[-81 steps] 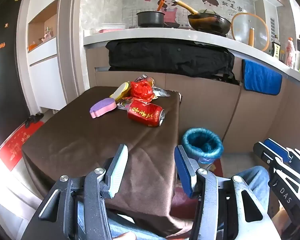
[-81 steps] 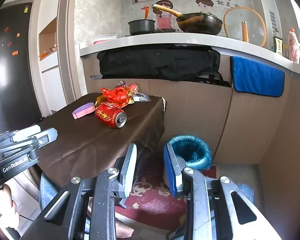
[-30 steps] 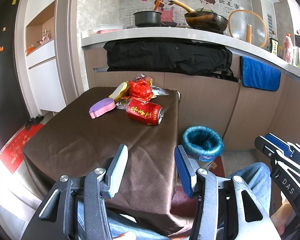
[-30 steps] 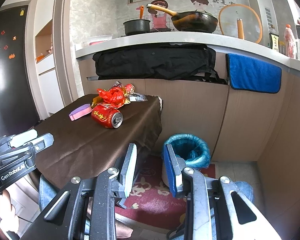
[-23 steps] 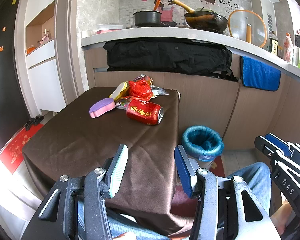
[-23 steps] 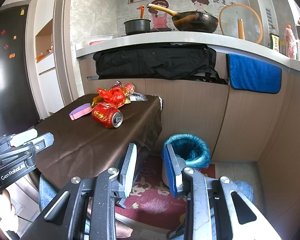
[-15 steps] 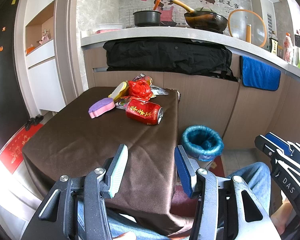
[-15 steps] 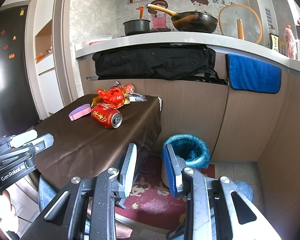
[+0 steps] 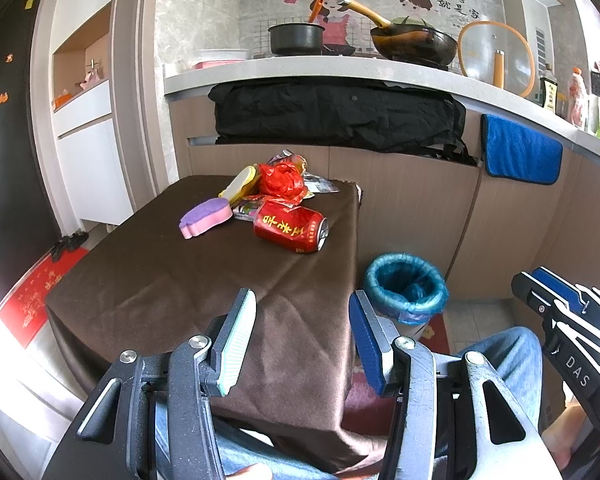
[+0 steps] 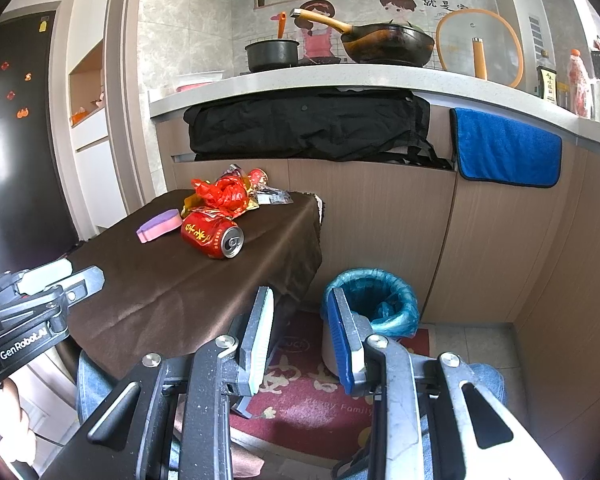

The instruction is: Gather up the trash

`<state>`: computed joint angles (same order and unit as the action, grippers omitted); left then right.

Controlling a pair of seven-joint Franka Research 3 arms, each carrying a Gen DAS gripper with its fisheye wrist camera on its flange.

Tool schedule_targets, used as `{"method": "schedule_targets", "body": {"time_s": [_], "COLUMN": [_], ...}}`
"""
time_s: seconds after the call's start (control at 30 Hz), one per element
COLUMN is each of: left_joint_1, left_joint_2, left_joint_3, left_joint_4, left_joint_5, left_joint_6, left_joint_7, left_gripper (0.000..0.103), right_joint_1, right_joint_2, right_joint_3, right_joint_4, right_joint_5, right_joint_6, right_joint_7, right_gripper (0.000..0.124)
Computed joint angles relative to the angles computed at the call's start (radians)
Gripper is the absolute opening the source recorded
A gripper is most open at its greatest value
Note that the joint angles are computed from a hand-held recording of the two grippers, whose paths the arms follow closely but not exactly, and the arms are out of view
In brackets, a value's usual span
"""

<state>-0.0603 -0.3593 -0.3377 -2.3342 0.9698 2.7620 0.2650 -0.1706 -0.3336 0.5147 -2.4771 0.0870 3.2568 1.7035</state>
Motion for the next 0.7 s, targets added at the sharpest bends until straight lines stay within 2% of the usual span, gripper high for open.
{"method": "schedule_targets", "body": {"time_s": [0.3,0.5,0.6,0.63,0.67,0.7], "left_joint_1": [-0.001,0.009,0.027,0.033,0.038,0.04], "left_joint_2": [-0.006,0.024,0.074,0.094,0.117,0.142], "left_joint_3": [-0.002,-0.001,0.011,0.016,0.022,0.032], "left_joint_4": [0.006,0.038,0.085,0.105,0.128,0.152], "left_joint_5": [0.008,0.028,0.077,0.098,0.12,0.138], "left_joint_6": [-0.016,-0.033,-0.018,-0.018,-0.021,-0.02], "left_joint_7": [-0.007,-0.007,-0.023,-0.031,-0.04,-0.046], "left_gripper": [0.05,0.05,0.05,0.05,0.05,0.05], "right_joint_1": [0.004,0.039,0.15,0.147,0.11,0.042], "right_joint_2": [0.001,0.013,0.073,0.1,0.131,0.159], "right_joint_3": [-0.005,-0.041,-0.15,-0.148,-0.112,-0.043], "right_joint_4": [0.002,0.016,0.044,0.065,0.09,0.12], "right_joint_5": [-0.004,-0.015,-0.011,-0.009,-0.006,0.004], "right_joint_6": [-0.003,-0.019,0.033,0.053,0.077,0.084], "right_joint_7": [0.003,0.004,-0.053,-0.075,-0.097,-0.124], "right_gripper": [0.027,0.027,0.027,0.027,0.027,0.027]}}
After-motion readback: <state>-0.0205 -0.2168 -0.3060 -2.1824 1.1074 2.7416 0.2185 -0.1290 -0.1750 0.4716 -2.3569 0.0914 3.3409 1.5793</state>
